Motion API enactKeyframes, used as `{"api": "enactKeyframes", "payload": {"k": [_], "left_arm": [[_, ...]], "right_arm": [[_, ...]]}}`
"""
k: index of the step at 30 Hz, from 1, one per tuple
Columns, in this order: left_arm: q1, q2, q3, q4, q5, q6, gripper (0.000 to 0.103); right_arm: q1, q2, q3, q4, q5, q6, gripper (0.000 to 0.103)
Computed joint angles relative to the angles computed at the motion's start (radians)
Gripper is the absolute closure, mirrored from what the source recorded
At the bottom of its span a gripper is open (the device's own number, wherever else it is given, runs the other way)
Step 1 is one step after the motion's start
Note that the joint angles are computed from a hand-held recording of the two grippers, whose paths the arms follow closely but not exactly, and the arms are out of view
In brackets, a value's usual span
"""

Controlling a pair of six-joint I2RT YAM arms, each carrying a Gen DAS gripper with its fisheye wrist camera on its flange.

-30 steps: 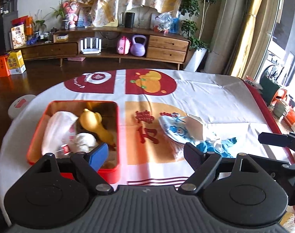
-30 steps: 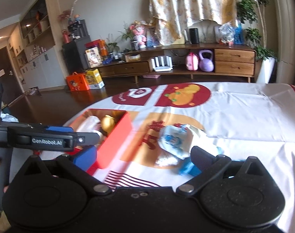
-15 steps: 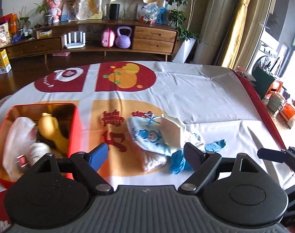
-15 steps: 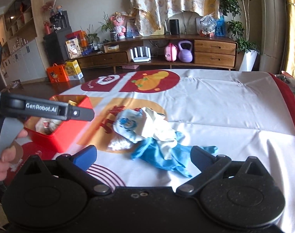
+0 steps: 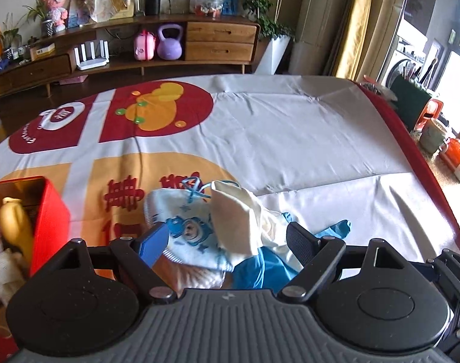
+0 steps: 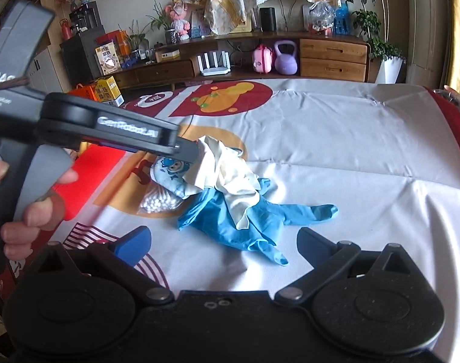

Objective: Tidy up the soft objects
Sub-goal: 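Grasp the white cloth with the left tool while the right tool grasps the blue glove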

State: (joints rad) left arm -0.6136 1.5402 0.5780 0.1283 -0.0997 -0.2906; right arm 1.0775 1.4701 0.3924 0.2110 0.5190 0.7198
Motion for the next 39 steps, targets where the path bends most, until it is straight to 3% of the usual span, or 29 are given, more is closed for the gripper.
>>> {"api": "enactKeyframes", "payload": {"k": [11, 26, 29, 35, 37, 39], "left_arm": [[-0.011, 0.24, 0.143, 0.048, 0.003, 0.008, 0.018], [0.007, 0.378, 0.236, 0.08, 0.001, 0.031, 0.018], [0.009, 0.382, 0.233, 0.087, -0.002, 0.04, 0.032], [0.031, 0.384, 0.226, 0.099, 0.009, 0.048, 0.049], [0.036, 0.379, 0.221, 0.104, 0.012, 0.05, 0.057], [0.046, 0.373, 0.217, 0.102, 0.027, 0.043, 0.063]], "right_arm": [[-0.075, 0.127, 0.046, 0.081, -0.063, -0.062, 0.001], [-0.146, 0.273, 0.115, 0.142, -0.114, -0.098, 0.004], [-0.161, 0.292, 0.12, 0.17, -0.129, -0.101, 0.004], [-0.173, 0.312, 0.133, 0.185, -0.158, -0.101, 0.004], [-0.168, 0.319, 0.143, 0.161, -0.138, -0.088, 0.017], [-0.177, 0.331, 0.157, 0.128, -0.14, -0.073, 0.022]]}}
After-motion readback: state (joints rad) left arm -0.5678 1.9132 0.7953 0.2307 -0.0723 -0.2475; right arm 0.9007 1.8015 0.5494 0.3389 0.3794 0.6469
